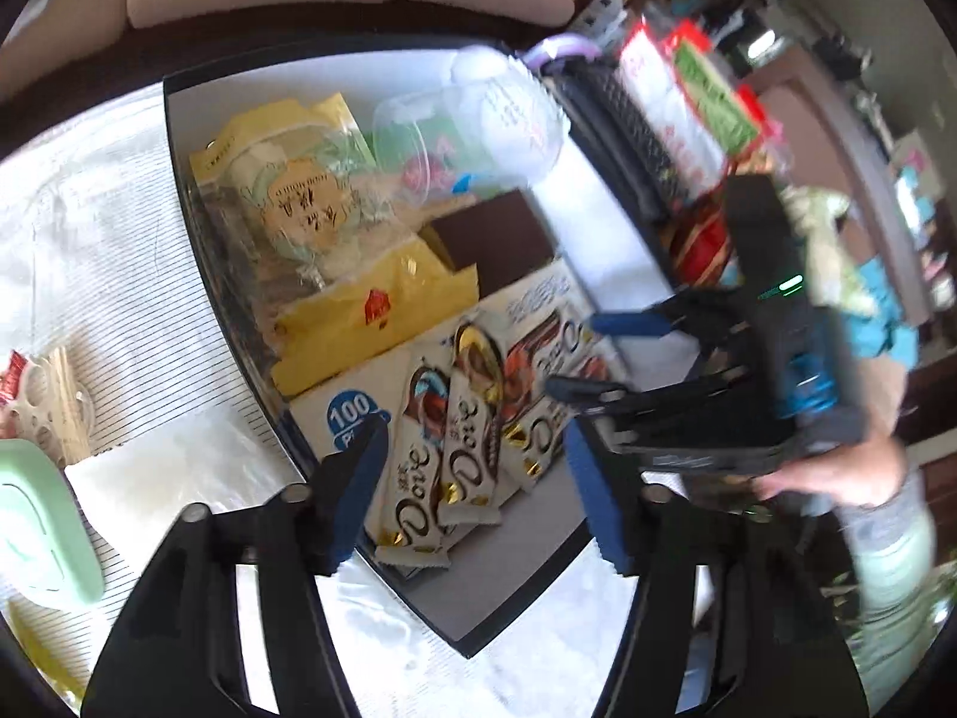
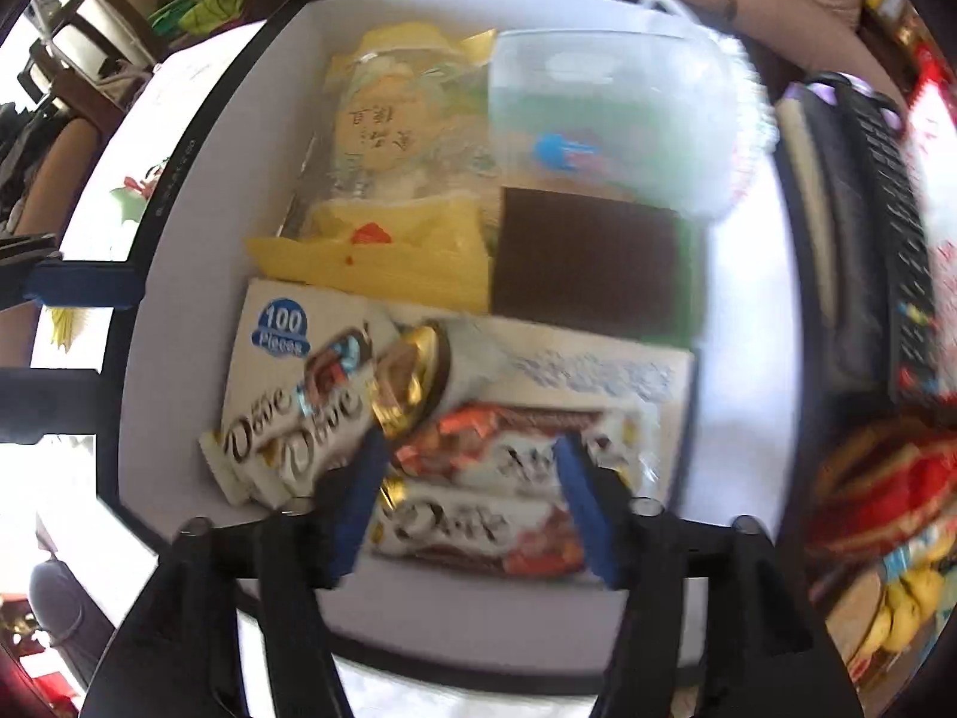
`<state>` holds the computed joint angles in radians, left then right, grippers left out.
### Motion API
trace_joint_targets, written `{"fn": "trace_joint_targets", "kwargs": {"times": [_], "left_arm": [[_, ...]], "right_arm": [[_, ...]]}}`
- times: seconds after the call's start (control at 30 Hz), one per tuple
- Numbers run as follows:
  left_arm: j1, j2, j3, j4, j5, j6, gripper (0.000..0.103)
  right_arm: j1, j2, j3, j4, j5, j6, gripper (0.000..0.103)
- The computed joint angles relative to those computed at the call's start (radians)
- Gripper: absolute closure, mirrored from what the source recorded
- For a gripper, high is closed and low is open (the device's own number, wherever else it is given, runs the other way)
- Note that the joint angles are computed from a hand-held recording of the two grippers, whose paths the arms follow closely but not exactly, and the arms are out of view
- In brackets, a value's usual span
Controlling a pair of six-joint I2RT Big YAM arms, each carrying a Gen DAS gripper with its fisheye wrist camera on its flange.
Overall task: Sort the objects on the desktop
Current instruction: 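Lower the Dove bar into the box with the left gripper while the right tool reaches in beside it, then withdraw both tools back from the black box over the cloth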
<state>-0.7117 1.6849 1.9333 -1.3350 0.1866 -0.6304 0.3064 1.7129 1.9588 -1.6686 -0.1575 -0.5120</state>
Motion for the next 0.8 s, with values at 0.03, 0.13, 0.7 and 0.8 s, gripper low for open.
{"fn": "trace_joint_targets", "kwargs": {"times": [0.03, 0.13, 0.7, 0.8], "left_arm": [[-0.014, 0.004, 0.005, -0.016, -0.024, 0.001, 0.043], [-0.058, 0.004, 0.004, -0.04, -0.125, -0.017, 0.022], [-0.2, 0.053, 0.09, -0.165, -0.367, -0.086, 0.002], [-0.212, 0.056, 0.104, -0.184, -0.386, -0.104, 0.0]], "right_arm": [[-0.011, -0.019, -0.026, 0.015, 0.0, -0.004, 0.04], [-0.011, -0.094, -0.109, 0.088, 0.001, 0.011, 0.038], [-0.03, -0.308, -0.322, 0.305, 0.0, 0.046, 0.02], [-0.035, -0.327, -0.34, 0.31, -0.007, 0.053, 0.02]]}}
